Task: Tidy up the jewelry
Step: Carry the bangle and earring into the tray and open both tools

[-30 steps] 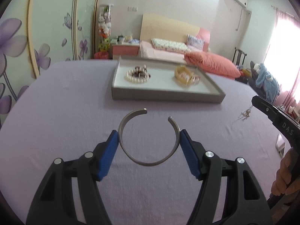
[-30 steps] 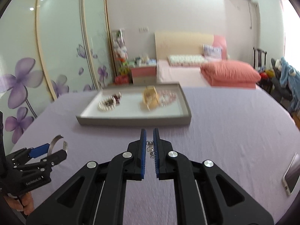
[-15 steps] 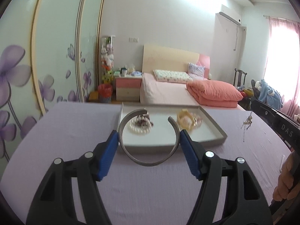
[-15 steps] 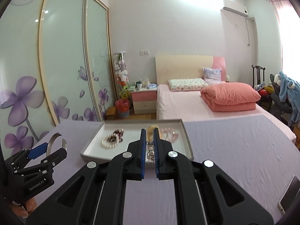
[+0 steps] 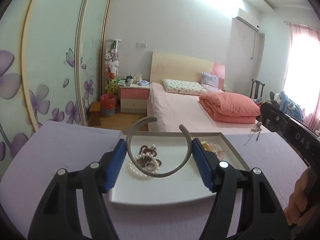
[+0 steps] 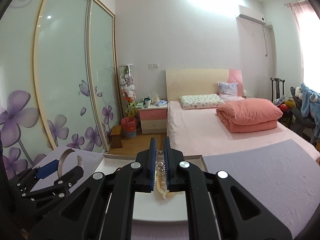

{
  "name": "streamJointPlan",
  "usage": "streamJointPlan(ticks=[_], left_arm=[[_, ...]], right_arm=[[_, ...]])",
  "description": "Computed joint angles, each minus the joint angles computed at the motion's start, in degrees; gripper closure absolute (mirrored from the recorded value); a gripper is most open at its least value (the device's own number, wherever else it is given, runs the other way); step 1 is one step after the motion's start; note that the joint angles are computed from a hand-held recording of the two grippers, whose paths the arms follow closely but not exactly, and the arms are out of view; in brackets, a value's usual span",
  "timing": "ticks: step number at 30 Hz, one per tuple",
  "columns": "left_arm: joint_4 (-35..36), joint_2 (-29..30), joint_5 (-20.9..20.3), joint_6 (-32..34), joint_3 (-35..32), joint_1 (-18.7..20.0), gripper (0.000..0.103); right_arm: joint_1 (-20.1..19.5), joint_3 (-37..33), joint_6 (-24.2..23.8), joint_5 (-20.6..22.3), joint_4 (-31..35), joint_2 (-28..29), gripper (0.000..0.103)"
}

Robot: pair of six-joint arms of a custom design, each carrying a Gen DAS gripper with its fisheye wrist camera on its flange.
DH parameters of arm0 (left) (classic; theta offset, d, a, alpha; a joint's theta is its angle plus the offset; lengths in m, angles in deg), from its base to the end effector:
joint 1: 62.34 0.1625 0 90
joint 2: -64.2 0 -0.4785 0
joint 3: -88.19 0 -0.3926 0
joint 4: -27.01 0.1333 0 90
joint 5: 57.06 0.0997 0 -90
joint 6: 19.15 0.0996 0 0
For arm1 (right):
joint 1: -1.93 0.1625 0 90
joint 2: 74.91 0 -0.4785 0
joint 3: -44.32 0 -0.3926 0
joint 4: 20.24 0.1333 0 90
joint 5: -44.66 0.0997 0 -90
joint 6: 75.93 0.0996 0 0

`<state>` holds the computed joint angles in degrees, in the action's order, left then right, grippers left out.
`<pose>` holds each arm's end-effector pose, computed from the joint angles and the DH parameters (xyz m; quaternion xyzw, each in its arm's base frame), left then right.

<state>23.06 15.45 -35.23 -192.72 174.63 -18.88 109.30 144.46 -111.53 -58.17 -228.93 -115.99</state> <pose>-0.2814 -0.5777 0.1787 0.0892 0.7716 -0.5363 0.3304 0.3141 -0.6318 0.1771 0.3348 -0.7965 0.4725 0.1740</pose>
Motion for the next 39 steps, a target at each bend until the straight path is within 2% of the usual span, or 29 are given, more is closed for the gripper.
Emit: streamJointPlan(ticks=[7,12,19,20,21,23,31,33,39], left_arm=[[-2.87,2.84,2.77,5.32,-3.47,3.79,0.038],[0.39,5.21,4.23,4.30,-6.64,6.02,0.038],[3.36,6.78,6.40,2.77,-8.94,8.04,0.038],[3.67,6.97,6.42,2.49,-9.09,8.18,0.038],[4.32,7.17,6.52,1.75,-9.19,8.26,0.038],[6.30,7.78,7.11,-0.02,-10.06,8.67,0.037],[7.40,8.19,7.57,-1.01,-10.00,9.05,0.037],[5.49,7.76,7.29,0.98,-9.18,8.76,0.028],[4.39,7.31,6.74,2.19,-8.65,8.26,0.027]], right_arm=[[-2.67,-6.37,3.85,-0.37,8.48,3.81,0.095],[-3.53,-8.86,4.38,-1.69,11.29,5.95,0.094],[-4.62,-9.47,7.48,0.18,15.80,5.68,0.092],[-4.70,-9.62,7.98,0.29,16.10,5.69,0.086],[-4.96,-9.37,9.00,0.86,16.55,5.32,0.071],[-5.40,-8.79,10.31,2.13,16.55,4.73,0.057],[-5.60,-7.85,10.44,2.20,14.41,4.05,0.057],[-5.53,-7.72,10.19,2.02,13.82,4.10,0.057],[-5.28,-6.78,9.87,2.15,12.50,3.62,0.057]])
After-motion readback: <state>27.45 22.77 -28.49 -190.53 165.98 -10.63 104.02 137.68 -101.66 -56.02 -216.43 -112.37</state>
